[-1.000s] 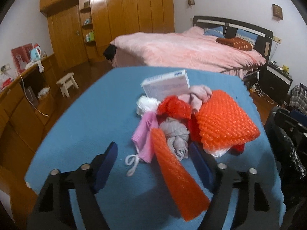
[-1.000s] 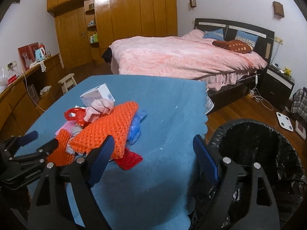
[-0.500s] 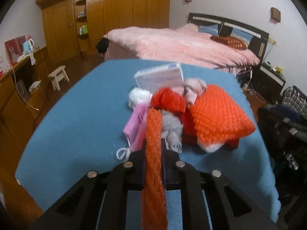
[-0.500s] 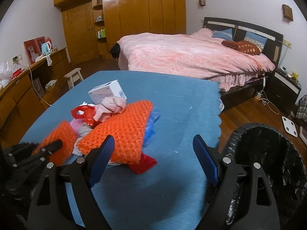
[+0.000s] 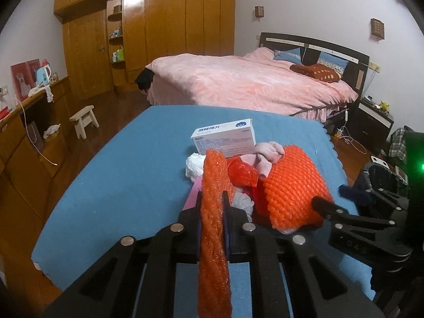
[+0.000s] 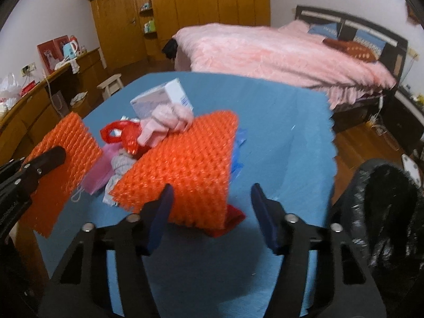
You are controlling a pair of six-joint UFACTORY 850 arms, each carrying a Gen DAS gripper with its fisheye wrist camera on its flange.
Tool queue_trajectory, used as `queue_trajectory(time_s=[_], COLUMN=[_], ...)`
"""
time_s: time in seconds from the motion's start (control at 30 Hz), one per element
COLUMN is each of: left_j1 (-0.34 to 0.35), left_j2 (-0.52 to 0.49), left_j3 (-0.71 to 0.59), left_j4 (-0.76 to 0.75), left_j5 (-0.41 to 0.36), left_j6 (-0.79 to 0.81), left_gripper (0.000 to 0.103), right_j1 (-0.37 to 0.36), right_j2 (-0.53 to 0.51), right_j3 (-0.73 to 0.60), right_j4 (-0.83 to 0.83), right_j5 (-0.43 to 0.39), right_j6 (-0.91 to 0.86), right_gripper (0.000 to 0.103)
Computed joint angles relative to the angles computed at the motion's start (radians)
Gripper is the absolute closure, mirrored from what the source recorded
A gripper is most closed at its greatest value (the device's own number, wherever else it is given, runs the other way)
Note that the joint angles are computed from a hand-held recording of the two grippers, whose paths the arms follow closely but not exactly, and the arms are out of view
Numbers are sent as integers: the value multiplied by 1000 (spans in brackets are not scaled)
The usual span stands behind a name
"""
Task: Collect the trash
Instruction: 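Grasp the long orange mesh strip with the left gripper while the right grasps the orange mesh sleeve, then carry both orange mesh pieces over the black bin and open both grippers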
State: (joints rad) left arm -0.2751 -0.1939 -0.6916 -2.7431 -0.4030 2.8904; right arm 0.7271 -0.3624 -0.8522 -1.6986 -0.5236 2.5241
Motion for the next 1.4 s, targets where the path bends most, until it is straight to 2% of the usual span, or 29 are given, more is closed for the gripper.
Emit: queue_trajectory(time_s=[0.07, 0.1, 0.17, 0.27, 0.43, 0.87, 1.07, 1.4], left_j1=[0, -1, 0, -6, -15, -60, -97, -218], left_j2=[-2, -1, -1, 2, 23, 118, 139, 130], left_j3=[-1, -1, 0, -1, 9, 38, 37, 25], left_j4=[4, 2, 4, -16, -18, 12, 26, 83], left_j5=[2, 3, 3, 9, 2, -14, -20, -40], left_j6=[-2, 0, -3, 18, 19, -24, -32, -76], left_gripper=[91, 91, 91, 91, 91, 91, 91, 91], right_j1=[-11, -15, -16, -12, 0, 41, 67, 103], right_j2=[5, 9, 22, 48, 104, 287, 368, 538], right_j3=[10, 15, 28, 45, 71, 156, 216, 373], right_j4=[-77, -114, -171, -206, -203, -177, -75, 157], right_j5=[50, 64, 74, 68, 45, -76, -153, -299], right_j6=[68, 103, 157, 185, 172, 145, 84, -5], right_gripper=[71, 73, 85, 89, 89, 90, 90, 90])
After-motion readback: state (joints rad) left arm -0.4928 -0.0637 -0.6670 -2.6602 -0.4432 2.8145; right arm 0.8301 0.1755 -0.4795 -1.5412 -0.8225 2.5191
